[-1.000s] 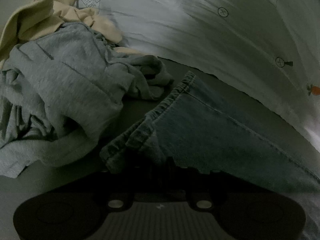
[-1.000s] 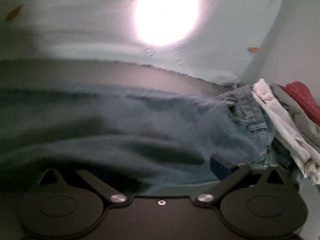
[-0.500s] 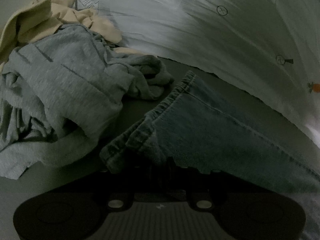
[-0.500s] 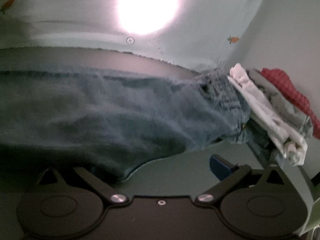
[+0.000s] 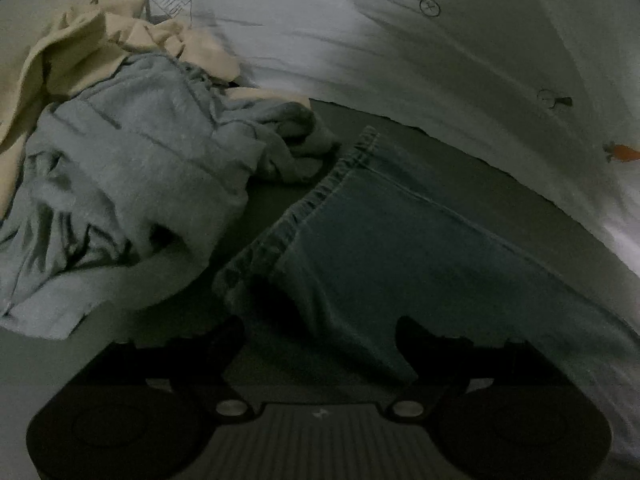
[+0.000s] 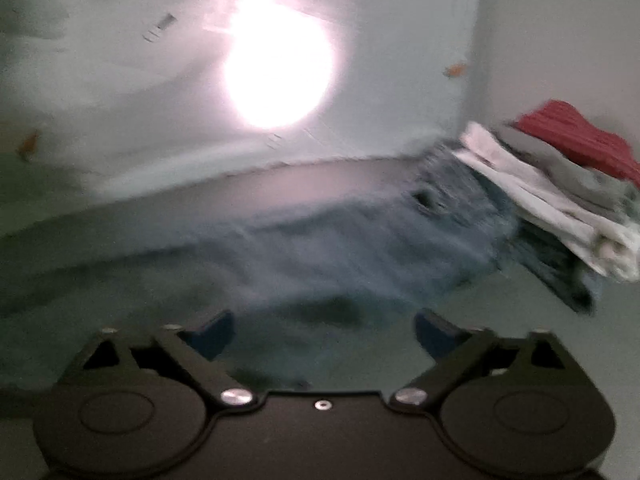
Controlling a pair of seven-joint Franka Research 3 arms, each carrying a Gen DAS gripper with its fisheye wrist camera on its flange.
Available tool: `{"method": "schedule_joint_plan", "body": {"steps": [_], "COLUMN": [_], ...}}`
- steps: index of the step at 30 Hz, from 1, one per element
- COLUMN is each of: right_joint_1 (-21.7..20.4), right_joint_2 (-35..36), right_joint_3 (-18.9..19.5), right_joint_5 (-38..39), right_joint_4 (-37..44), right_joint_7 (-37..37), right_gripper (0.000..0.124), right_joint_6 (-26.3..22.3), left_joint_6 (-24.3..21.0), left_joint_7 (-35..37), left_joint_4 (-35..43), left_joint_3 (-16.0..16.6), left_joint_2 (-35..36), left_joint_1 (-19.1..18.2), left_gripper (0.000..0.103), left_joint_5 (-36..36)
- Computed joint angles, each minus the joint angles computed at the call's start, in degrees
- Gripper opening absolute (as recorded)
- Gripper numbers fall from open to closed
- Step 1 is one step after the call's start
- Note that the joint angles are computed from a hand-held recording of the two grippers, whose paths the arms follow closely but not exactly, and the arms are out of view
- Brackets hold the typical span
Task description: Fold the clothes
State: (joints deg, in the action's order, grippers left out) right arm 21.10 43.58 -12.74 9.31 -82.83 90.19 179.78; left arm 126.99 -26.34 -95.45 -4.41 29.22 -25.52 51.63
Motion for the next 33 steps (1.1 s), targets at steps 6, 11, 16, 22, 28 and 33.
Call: {"method": "schedule_joint_plan", "body": {"steps": [6, 11, 16, 22, 28, 33], "right_joint_1": [-4.07, -1.95, 1.59, 2.24, 3.18, 3.71], "right_joint_2": [5.70, 6.09, 7.07, 7.48, 7.50, 7.49], "right_joint_3": [6.70, 4.35, 0.09, -0.38, -1.27, -1.83], "right_joint_5": [-1.70, -5.35, -2.82, -0.01, 1.33, 2.40], "right_joint_4": [9.00, 4.83, 3.62, 3.28, 2.46, 2.15], "right_joint_7": [-5.88, -9.20, -7.05, -7.24, -7.41, -7.77], "right_gripper": [0.035, 0.038, 0.038, 0.038, 0.038, 0.038], "right_joint_6": [-8.44, -3.15, 0.71, 2.52, 3.77, 4.09], "left_joint_6": [2.56, 5.86, 5.21, -8.43, 1.01, 14.72], "left_joint_7": [-11.39, -19.66, -19.90, -9.98, -10.80, 0.34], "left_joint_4": [-5.45, -8.69, -6.45, 4.87, 4.96, 21.33], "left_joint_3": [0.35, 0.53, 0.51, 0.33, 3.20, 3.89], "left_joint_2": [-3.18, -4.66, -2.64, 4.09, 2.40, 11.53], "left_joint_1": [-0.03, 0.74, 1.52, 0.42, -1.70, -1.80], "left_gripper": [0.085, 0.087, 0.086, 0.043, 0.010, 0.009], "left_joint_5": [1.32, 5.09, 6.33, -0.88, 13.07, 19.24]}}
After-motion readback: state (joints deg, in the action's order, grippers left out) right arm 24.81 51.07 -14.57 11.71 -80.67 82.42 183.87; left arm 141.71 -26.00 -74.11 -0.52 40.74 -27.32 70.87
